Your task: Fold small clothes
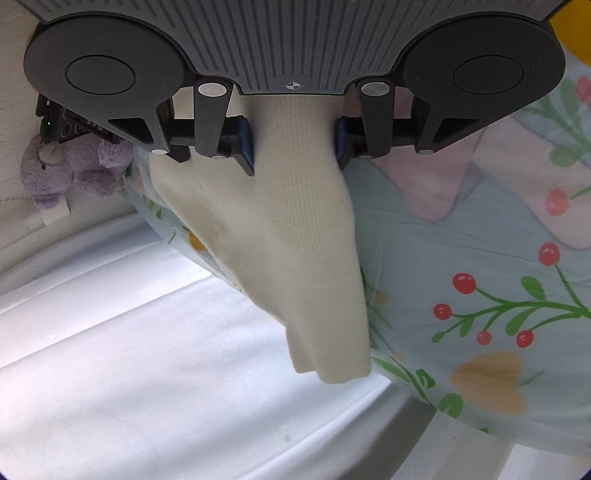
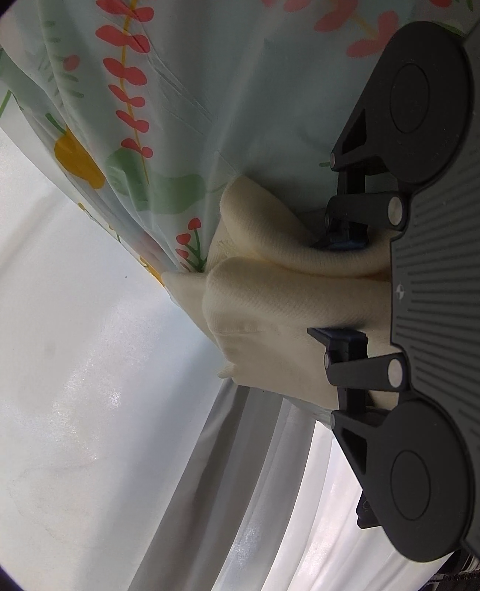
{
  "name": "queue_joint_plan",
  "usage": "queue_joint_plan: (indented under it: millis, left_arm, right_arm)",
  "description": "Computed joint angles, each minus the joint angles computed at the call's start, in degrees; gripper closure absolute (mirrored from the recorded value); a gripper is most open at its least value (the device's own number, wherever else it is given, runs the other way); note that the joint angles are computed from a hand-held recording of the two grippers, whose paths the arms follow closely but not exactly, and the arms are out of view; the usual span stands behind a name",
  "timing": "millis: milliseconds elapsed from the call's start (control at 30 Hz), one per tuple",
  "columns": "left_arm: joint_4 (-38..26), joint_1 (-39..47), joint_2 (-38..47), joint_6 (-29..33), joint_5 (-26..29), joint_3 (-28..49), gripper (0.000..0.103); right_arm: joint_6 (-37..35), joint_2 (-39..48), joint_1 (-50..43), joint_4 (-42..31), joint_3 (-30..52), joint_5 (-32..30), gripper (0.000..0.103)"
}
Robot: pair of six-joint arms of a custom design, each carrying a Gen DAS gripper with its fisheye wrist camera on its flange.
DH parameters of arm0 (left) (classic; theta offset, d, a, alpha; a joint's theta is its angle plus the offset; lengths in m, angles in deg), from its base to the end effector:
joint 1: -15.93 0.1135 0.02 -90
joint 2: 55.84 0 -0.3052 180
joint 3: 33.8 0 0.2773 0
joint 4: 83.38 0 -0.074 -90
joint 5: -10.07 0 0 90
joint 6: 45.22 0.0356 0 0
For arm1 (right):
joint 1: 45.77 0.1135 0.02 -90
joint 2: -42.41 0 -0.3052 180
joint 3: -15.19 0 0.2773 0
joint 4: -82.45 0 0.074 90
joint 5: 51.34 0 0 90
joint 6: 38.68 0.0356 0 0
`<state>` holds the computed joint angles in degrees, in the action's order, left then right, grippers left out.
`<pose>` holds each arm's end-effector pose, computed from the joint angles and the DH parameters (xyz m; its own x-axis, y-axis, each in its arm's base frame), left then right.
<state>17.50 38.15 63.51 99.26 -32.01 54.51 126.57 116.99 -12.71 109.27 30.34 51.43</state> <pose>0.3557 0.1168 0.1447 -0.9039 0.2200 -0.3669 0.4225 0.5932 -0.6853 0.1480 0.0869 0.1104 -0.4786 0.8138 -0.3297 0.3411 0.5183 0.7843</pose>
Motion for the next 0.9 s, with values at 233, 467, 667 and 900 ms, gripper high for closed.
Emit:
queue_joint_plan:
  millis: [233,467,667,900]
  left_arm:
    - [-4.54,2.16,-5.21,4.25,1.4,0.44,0.066]
    - [-11.17,10.42,-6.76,12.14,-0.24,5.29,0.066]
    - [-3.49,14.77,-7.23,12.06,-5.5,4.19,0.062]
    - [5.08,20.61,-10.92,12.23,-7.05,-0.8,0.053]
  right_arm:
    - [0.32,-5.13,6.68,-10.75,5.16,7.02,0.073]
    - [-2.52,-0.66,11.96,-11.19,12.69,7.87,0.074]
    - [-5.83,8.44,14.87,-10.59,19.89,5.65,0.073]
    - [0.39,7.76,23.86,-38.5,29.56,19.92,0.055]
